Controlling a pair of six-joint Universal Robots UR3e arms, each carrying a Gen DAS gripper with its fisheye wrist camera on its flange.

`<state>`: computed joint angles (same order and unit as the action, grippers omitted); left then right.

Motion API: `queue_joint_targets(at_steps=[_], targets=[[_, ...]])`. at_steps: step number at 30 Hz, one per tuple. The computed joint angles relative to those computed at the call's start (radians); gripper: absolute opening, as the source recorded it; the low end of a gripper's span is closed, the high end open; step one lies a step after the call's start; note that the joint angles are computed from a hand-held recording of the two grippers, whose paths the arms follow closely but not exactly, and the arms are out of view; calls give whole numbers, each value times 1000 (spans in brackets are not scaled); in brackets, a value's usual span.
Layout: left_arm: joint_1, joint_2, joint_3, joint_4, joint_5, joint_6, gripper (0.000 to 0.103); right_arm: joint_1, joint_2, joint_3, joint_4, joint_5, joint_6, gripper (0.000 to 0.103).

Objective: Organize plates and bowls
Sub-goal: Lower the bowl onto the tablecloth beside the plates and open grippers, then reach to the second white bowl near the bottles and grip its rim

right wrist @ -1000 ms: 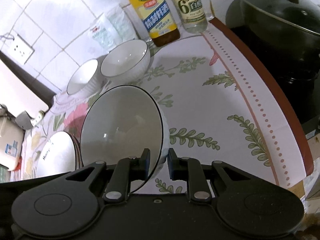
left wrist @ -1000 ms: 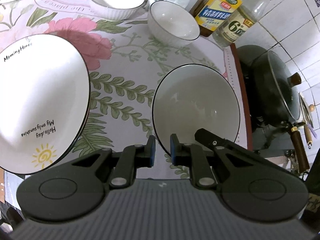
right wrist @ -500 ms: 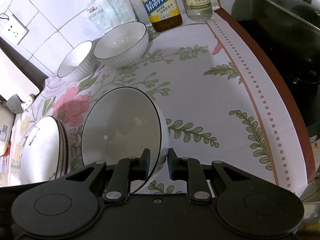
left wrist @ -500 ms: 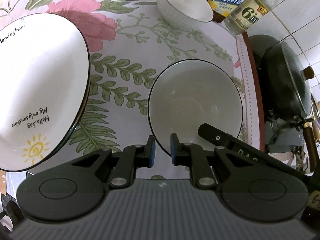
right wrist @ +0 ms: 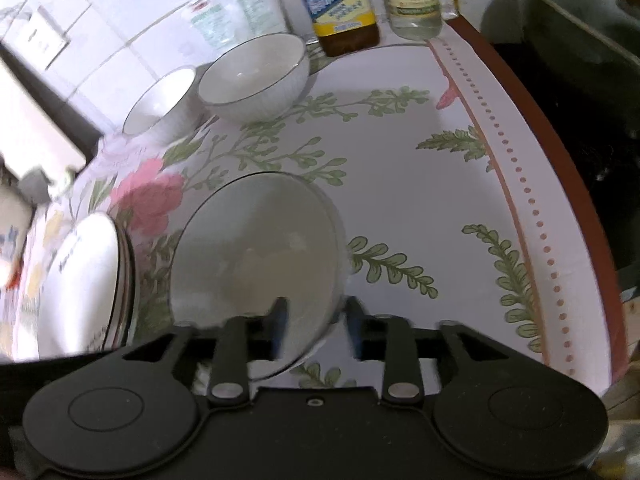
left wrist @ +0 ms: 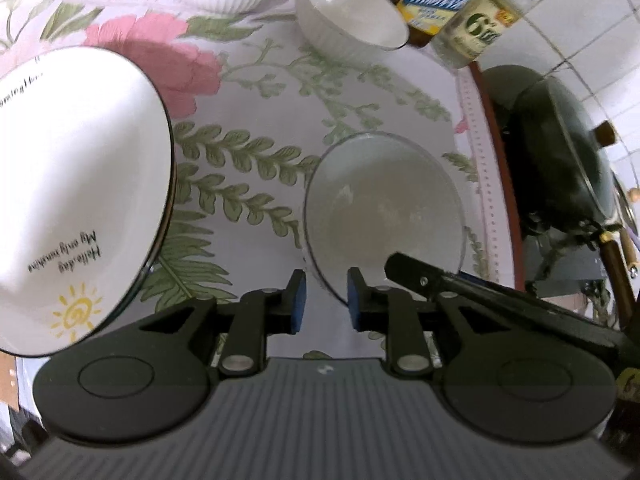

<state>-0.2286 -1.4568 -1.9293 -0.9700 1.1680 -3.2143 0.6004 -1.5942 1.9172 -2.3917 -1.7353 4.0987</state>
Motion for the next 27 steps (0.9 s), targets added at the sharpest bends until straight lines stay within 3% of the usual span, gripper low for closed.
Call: queue_joint_targets(at_steps=[5,13,19,27], targets=[[17,63,37,-75,20,109,29,30,-47,-75,115,-44,-54,61],[92,158,69,-95,-1,249,41,78,-72,-150,130,-156,-212,68],[164,186,48,13,-70,311,48,88,-101,-49,-125,-217,-401,71],[189,96,26,262,-134,324,48,-1,-90,68,-472,-128,-628,74]])
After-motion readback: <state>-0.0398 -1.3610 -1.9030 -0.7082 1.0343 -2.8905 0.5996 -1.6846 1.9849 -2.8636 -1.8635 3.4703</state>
